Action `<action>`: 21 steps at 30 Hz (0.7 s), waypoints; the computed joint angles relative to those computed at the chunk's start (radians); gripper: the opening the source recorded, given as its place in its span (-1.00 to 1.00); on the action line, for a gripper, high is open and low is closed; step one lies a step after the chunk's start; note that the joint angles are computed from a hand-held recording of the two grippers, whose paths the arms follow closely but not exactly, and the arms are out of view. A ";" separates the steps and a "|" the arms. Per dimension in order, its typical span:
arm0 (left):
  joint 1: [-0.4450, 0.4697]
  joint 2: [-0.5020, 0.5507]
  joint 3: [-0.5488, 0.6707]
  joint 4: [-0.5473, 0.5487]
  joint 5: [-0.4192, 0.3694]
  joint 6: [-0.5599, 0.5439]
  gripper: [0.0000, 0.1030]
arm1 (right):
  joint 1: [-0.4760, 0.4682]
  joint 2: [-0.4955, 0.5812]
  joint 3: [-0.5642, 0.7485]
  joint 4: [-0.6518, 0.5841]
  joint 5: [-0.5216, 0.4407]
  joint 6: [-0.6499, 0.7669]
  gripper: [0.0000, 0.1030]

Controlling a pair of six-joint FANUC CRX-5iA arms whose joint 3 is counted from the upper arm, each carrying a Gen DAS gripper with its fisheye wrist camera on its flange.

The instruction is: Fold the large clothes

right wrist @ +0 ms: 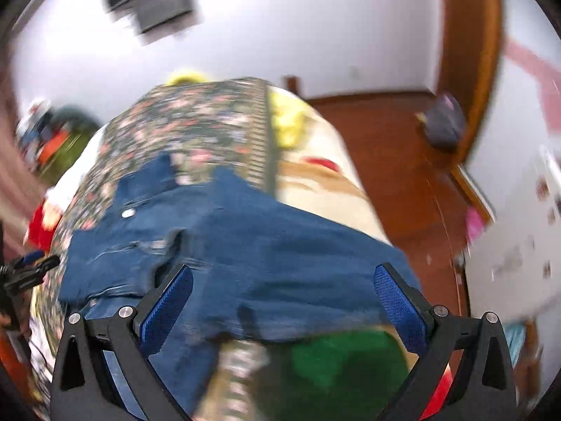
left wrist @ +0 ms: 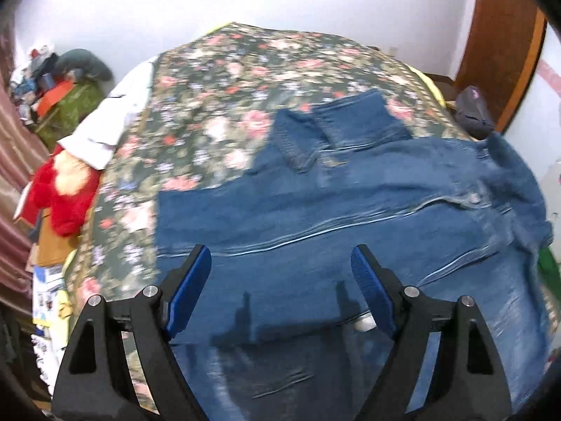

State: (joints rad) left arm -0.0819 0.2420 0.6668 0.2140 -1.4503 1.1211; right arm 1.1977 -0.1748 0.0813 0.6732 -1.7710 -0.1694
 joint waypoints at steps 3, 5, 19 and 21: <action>-0.049 0.055 0.063 0.008 -0.051 0.027 0.59 | 0.038 -0.136 -0.139 -0.063 0.004 -0.220 1.00; -0.075 0.086 0.093 0.012 -0.078 0.044 0.59 | 0.065 -0.213 -0.218 -0.116 0.006 -0.360 1.00; -0.227 0.213 0.181 0.000 -0.196 0.119 0.59 | 0.097 -0.547 -0.604 -0.060 0.313 -0.765 0.85; -0.232 0.206 0.166 -0.006 -0.177 0.126 0.59 | 0.058 -0.558 -0.624 -0.072 0.353 -0.752 0.79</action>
